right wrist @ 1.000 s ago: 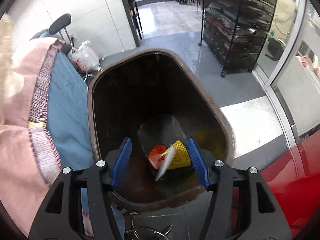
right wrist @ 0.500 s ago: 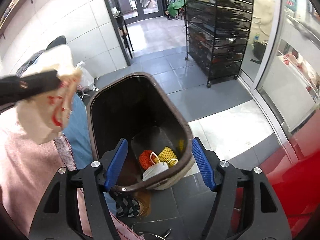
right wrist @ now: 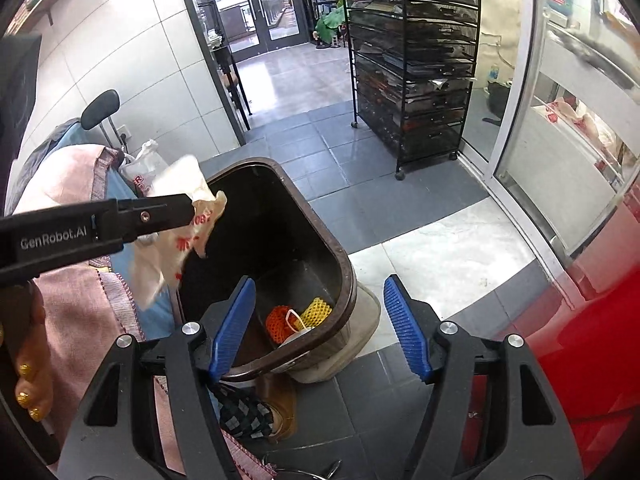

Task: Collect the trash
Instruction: 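Carry the mask and paper over the bin and open both tools to drop them, then return both tools to the table toward the purple cup and plastic bag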

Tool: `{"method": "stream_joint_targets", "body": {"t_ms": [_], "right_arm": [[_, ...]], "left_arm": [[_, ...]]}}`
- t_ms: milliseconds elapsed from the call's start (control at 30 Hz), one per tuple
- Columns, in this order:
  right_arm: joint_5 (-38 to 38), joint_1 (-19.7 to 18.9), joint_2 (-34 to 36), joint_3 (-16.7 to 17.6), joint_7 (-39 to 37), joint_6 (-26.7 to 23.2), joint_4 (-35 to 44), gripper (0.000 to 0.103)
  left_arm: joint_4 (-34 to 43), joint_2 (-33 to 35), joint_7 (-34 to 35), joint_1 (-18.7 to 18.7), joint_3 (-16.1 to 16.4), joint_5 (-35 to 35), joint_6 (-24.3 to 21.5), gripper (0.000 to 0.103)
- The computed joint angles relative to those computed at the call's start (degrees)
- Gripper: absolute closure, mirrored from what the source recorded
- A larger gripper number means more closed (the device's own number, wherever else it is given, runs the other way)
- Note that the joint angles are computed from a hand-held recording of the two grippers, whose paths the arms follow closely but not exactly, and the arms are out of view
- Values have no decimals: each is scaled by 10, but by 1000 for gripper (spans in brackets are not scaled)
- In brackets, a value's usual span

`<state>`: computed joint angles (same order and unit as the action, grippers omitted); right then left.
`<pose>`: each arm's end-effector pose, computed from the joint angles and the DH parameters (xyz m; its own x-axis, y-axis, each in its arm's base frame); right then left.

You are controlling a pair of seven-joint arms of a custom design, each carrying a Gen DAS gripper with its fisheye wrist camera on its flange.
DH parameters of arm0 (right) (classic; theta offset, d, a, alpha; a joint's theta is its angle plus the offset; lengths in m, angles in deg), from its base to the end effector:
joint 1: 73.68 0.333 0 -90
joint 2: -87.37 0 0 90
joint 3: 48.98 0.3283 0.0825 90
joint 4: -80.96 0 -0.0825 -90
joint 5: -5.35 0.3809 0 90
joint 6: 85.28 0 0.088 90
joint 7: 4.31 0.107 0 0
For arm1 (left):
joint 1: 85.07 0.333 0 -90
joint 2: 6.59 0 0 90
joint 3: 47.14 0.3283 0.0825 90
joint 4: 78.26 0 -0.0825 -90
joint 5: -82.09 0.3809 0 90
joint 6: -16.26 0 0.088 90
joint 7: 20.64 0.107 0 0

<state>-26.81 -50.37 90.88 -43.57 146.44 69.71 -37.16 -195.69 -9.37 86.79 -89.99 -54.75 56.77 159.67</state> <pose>0.5174 0.3034 0.4809 -0.0632 -0.9851 -0.1600 -0.7834 0.1483 -0.6035 0.5622 -0.1231 0.5287 -0.2903 -0.9259 0.2416 -0.8505 0.1340 -0.5086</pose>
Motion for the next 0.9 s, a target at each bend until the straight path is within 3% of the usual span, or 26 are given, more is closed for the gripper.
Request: {"method": "stream_joint_targets", "body": {"t_ms": [67, 267, 467, 600, 900], "right_arm": [[-5, 1, -2, 0, 7, -2, -1, 36], [-9, 0, -5, 1, 17, -10, -2, 36], [-12, -1, -8, 3, 19, -12, -3, 36], [-13, -1, -10, 5, 13, -13, 1, 36], [-14, 10, -6, 14, -15, -3, 26, 35]], "left_arm": [[-7, -2, 4, 1, 2, -17, 13, 29], [-8, -1, 11, 1, 5, -44, 23, 19], [-12, -11, 22, 2, 6, -58, 25, 16], [-30, -35, 9, 1, 7, -30, 36, 16], [-126, -147, -18, -7, 25, 22, 104, 11]]}}
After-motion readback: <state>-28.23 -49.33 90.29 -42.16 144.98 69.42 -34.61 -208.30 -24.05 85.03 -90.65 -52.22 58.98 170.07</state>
